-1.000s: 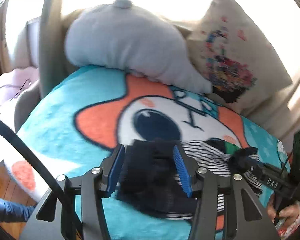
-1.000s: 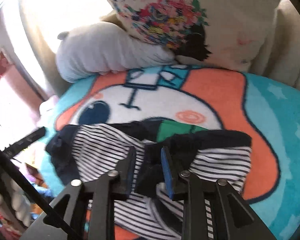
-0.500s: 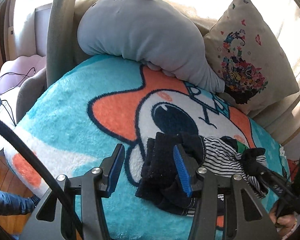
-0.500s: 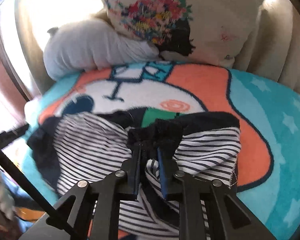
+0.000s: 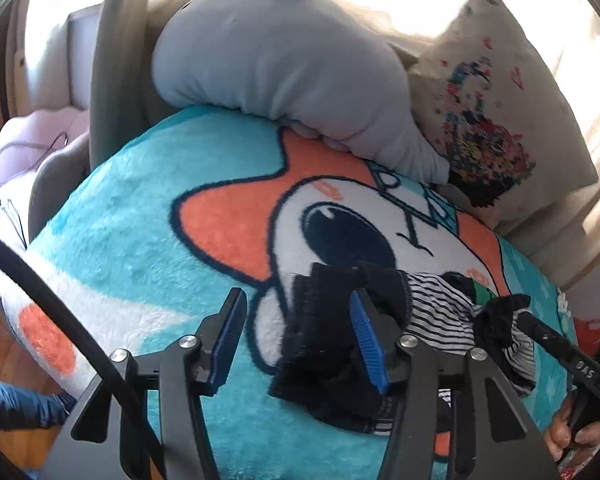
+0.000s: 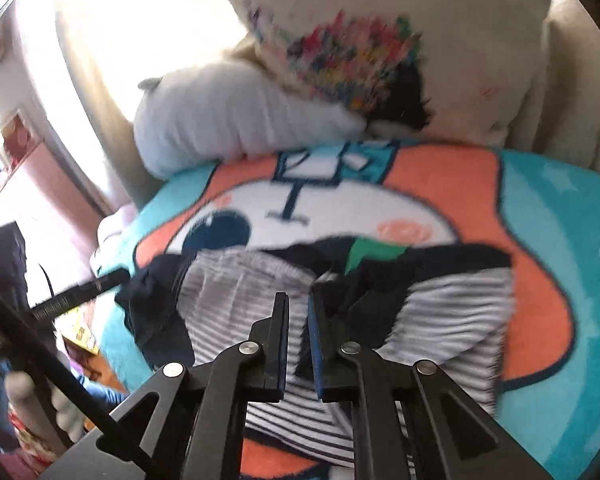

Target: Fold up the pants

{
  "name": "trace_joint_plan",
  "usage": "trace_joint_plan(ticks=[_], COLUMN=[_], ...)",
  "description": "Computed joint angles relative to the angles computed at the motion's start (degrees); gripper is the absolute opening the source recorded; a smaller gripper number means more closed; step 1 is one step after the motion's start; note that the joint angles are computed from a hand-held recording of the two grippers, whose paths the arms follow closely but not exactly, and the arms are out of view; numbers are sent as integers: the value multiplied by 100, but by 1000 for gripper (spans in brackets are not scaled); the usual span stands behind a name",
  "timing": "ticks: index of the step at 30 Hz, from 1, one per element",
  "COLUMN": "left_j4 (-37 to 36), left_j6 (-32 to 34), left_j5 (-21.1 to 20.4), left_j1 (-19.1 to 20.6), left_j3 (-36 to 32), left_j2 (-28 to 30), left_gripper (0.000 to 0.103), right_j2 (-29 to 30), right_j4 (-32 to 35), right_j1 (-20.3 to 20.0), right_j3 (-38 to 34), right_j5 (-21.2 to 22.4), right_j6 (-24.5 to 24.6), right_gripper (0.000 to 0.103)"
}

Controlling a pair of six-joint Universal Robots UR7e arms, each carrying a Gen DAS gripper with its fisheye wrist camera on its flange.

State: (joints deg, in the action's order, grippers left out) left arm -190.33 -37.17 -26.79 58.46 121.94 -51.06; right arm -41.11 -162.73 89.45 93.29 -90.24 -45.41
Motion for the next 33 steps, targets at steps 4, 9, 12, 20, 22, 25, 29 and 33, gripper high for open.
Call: trace_joint_plan(ticks=[4, 9, 12, 20, 22, 25, 29, 33], left_j4=[20, 1177, 735, -140, -280, -599, -1025, -1458], left_j6=[-392, -891, -617, -801, -873, -899, -757, -551], left_j5=[-209, -13, -136, -312, -319, -278, -319, -356], left_j1=[200, 238, 208, 165, 150, 114, 84, -7], left_j3=[128, -19, 105, 742, 900, 1136, 1220, 1260], left_j2=[-112, -118, -150, -431, -499, -557, -439, -236], left_gripper=[53, 47, 45, 45, 45, 45, 45, 45], right_j2=[228, 651, 589, 1325, 1705, 1652, 1614, 1791], right_j4=[101, 464, 346, 1593, 1717, 1516, 1122, 1447], right_j1=[125, 339, 527, 1085, 1185, 1320, 1557, 1719], right_j3=[-140, -475, -311, -1051, -1382, -1279, -1090, -1359], right_j5=[-374, -1015, -751, -863, -1370, -1536, -1895, -2090], right_j6=[-35, 142, -73, 23, 186, 155, 24, 286], right_gripper=[11, 11, 11, 11, 12, 13, 34, 69])
